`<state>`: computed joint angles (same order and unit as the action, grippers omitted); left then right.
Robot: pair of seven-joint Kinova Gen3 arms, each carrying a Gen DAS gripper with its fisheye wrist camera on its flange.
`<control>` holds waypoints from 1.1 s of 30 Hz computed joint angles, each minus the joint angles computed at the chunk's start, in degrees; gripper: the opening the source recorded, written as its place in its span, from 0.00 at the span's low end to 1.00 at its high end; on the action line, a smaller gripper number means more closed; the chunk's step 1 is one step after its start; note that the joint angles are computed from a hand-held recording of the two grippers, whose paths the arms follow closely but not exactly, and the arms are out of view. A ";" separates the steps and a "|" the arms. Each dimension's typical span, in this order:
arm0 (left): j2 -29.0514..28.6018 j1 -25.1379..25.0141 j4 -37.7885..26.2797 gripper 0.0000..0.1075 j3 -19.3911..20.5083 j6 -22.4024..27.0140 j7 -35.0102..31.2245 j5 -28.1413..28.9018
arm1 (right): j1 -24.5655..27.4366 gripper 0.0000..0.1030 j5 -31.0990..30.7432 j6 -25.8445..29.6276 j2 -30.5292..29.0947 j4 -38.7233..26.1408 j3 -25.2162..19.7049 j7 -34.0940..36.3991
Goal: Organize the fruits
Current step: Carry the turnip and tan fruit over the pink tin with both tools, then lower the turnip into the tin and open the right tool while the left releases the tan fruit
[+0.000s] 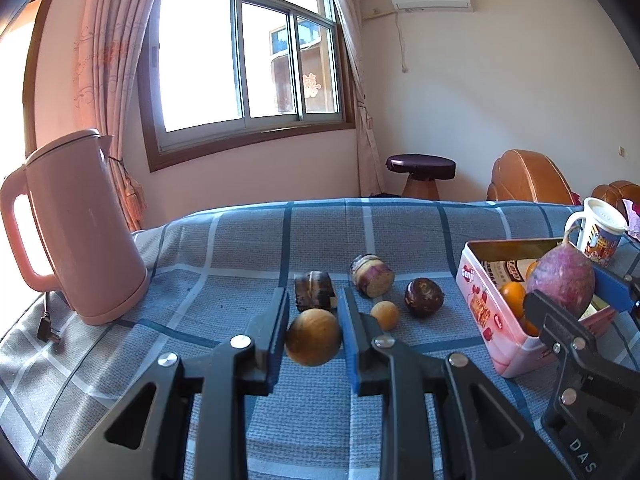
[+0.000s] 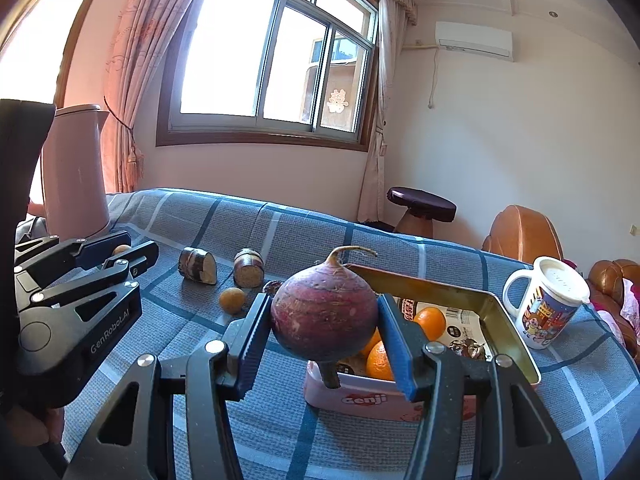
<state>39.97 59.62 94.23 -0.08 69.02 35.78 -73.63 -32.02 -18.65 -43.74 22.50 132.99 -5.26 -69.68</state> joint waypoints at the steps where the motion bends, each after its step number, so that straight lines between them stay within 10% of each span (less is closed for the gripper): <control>1: 0.10 -0.08 -0.31 0.25 0.11 -0.18 -0.18 0.00 | 0.51 0.54 0.56 0.09 -0.06 0.07 0.01 -0.28; 33: 7.09 2.08 -17.61 0.25 -5.68 -12.74 -14.81 2.71 | 14.38 0.54 4.46 7.66 0.97 -6.21 5.15 -6.47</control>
